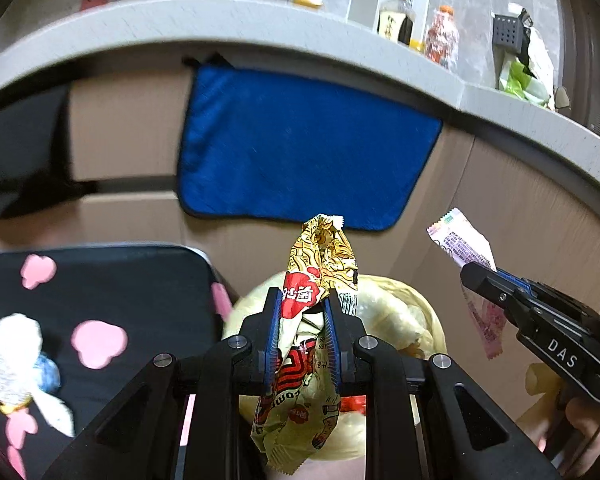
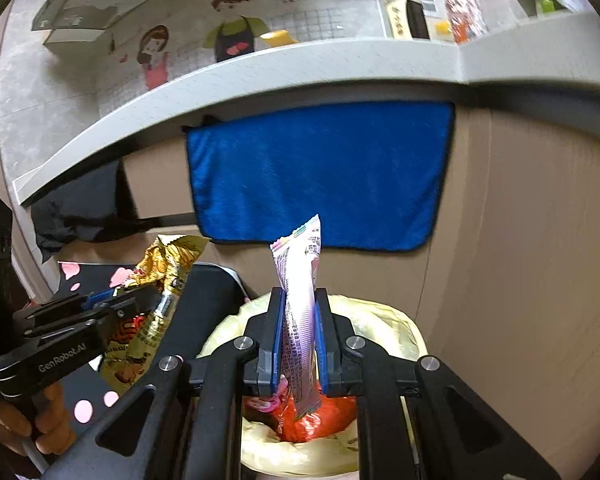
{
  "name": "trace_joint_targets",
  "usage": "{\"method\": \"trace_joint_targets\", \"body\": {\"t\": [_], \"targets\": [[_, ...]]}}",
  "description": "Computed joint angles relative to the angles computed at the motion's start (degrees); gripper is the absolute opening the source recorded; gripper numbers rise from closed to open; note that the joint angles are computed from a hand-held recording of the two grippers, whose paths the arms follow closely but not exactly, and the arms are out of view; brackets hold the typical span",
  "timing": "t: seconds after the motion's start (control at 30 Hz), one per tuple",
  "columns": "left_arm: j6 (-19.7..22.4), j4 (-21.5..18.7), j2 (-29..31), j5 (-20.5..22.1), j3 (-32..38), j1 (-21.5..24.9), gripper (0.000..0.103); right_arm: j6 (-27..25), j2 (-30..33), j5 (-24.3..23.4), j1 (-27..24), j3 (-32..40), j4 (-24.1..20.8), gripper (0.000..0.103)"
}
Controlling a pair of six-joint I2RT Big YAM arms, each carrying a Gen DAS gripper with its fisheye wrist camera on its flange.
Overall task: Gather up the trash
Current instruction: 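Drop the gold wrapper into the bin with the left tool while the right tool releases the strip, then move both tools back over the sponge pad and white bag on the mat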
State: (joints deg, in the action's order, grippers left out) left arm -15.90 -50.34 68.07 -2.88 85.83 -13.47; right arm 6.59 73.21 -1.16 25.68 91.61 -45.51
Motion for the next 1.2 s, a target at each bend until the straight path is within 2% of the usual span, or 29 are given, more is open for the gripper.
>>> {"method": "trace_joint_targets", "body": {"t": [0.33, 0.43, 0.5, 0.57, 0.63, 0.77, 1.0, 1.03, 1.07, 1.1, 1.2], "targets": [[-2.3, 0.2, 5.5, 2.6, 0.7, -0.8, 0.021, 0.7, 1.1, -2.3, -3.5, -1.7, 0.5, 0.013], [-2.9, 0.7, 6.6, 4.5, 0.8, -0.3, 0.021, 0.8, 1.5, -2.6, -3.9, -1.9, 0.7, 0.013], [-4.4, 1.6, 7.1, 7.8, 0.6, 0.8, 0.024, 1.0, 1.8, -2.7, -4.0, -2.0, 0.9, 0.013], [-5.9, 1.9, 7.4, 10.9, 0.6, 2.0, 0.037, 1.3, 2.2, -3.0, -4.0, -2.0, 0.9, 0.013], [-6.8, 2.5, 7.0, 12.4, 0.2, 3.0, 0.044, 1.3, 2.9, -2.9, -3.8, -1.6, 0.7, 0.013], [-6.6, 3.0, 4.1, 9.7, -1.0, 4.4, 0.045, 1.3, 4.6, -2.7, -3.2, -0.3, 0.2, 0.013], [-4.6, -1.1, -1.4, 5.6, -3.2, 9.8, 0.045, 3.0, 6.6, -3.0, -1.5, 1.4, -0.2, 0.019], [-4.0, -1.6, -2.5, 5.4, -3.9, 11.0, 0.045, 3.3, 6.9, -2.9, -1.2, 1.8, -0.6, 0.023], [-3.2, -1.9, -3.7, 4.9, -4.7, 12.3, 0.046, 3.7, 7.4, -3.0, -0.8, 2.4, -1.3, 0.036], [-2.6, -2.1, -4.8, 4.6, -5.4, 13.3, 0.046, 4.0, 7.5, -2.7, -0.5, 2.5, -1.4, 0.043], [-0.5, -2.9, -8.2, 4.4, -8.0, 18.2, 0.046, 3.8, 7.6, -0.3, 0.9, 3.2, -2.3, 0.043]]}}
